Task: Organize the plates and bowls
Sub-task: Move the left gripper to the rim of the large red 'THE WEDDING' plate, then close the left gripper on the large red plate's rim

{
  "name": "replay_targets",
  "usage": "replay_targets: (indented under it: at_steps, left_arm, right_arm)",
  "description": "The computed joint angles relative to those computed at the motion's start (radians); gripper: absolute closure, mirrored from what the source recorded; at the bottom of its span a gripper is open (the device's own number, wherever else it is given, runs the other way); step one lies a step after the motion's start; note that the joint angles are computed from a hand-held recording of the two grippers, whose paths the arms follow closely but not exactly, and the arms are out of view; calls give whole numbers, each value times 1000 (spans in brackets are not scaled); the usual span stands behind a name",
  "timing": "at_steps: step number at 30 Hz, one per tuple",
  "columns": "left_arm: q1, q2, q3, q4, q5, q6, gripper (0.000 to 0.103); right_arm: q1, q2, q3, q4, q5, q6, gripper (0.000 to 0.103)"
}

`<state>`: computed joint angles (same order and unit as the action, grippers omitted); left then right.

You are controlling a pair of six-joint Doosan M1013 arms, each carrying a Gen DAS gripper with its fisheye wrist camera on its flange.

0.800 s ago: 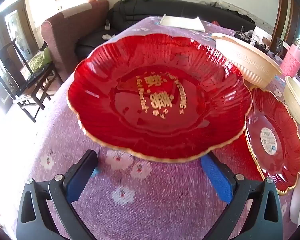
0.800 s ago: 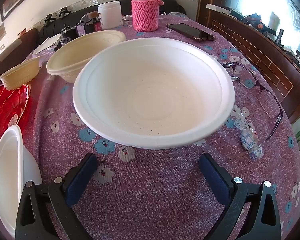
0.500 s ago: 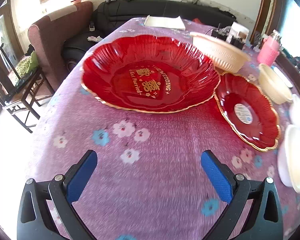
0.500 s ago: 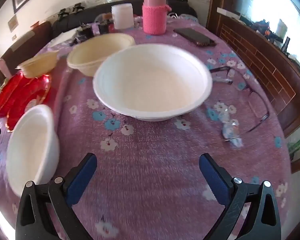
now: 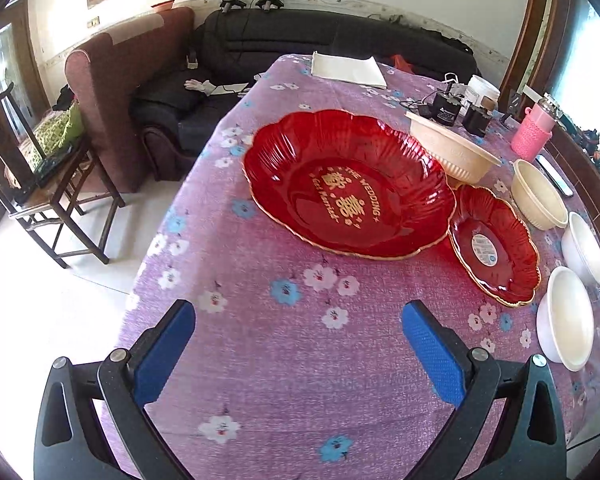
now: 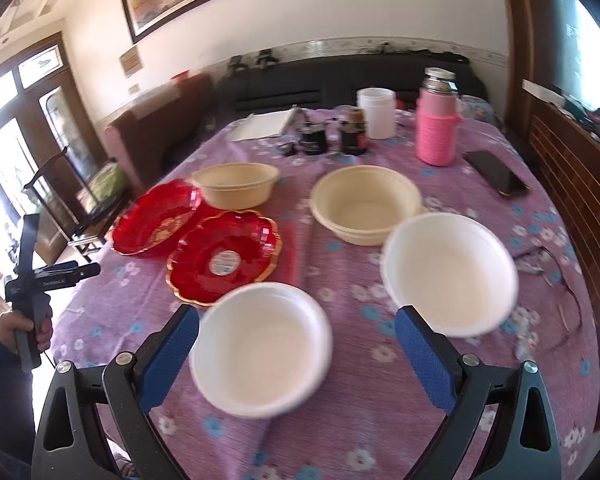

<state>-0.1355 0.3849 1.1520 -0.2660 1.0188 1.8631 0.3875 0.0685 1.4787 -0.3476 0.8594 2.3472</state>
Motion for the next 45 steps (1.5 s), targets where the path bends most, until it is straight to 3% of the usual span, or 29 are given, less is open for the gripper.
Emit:
replay_targets:
  at_steps: [6, 9, 11, 13, 14, 16, 18, 22, 26, 36, 38, 40, 45]
  left_arm:
    - [11, 54, -121, 9, 93, -2, 0]
    - [7, 85, -174, 31, 118, -9, 1]
    - [7, 115, -218, 34, 154, -13, 8]
    - [8, 137, -248, 37, 174, -26, 27]
    - [9, 155, -274, 39, 197, -39, 31]
    - [16, 190, -325, 20, 239, -60, 34]
    - [25, 219, -363, -3, 252, -82, 34]
    - [37, 294, -480, -32, 357, -140, 34]
    - [41, 327, -532, -59, 381, -159, 34]
    - [28, 362, -574, -22, 362, -157, 34]
    - [26, 365, -575, -15, 355, -157, 38]
    - [24, 368, -574, -15, 348, -160, 53]
    - [25, 382, -584, -33, 363, -158, 61]
  right_arm:
    - [-15, 95, -130, 230, -1, -189, 17]
    - [-36, 148, -197, 361, 21, -253, 32]
    - [-49, 186, -244, 434, 43, -283, 36]
    - [-56, 223, -289, 474, 66, -297, 43]
    - [-58, 243, -315, 487, 76, -303, 44]
    - [-62, 276, -358, 509, 97, -311, 52]
    - [-68, 311, -402, 555, 116, -326, 52]
    - [-76, 368, -471, 568, 137, -321, 52]
    - [-88, 412, -521, 579, 162, -302, 55]
    - [-94, 489, -612, 555, 238, -272, 63]
    - [-96, 504, -629, 562, 253, -271, 68]
    - [-95, 515, -644, 557, 269, -267, 76]
    - [-93, 539, -671, 543, 285, -258, 76]
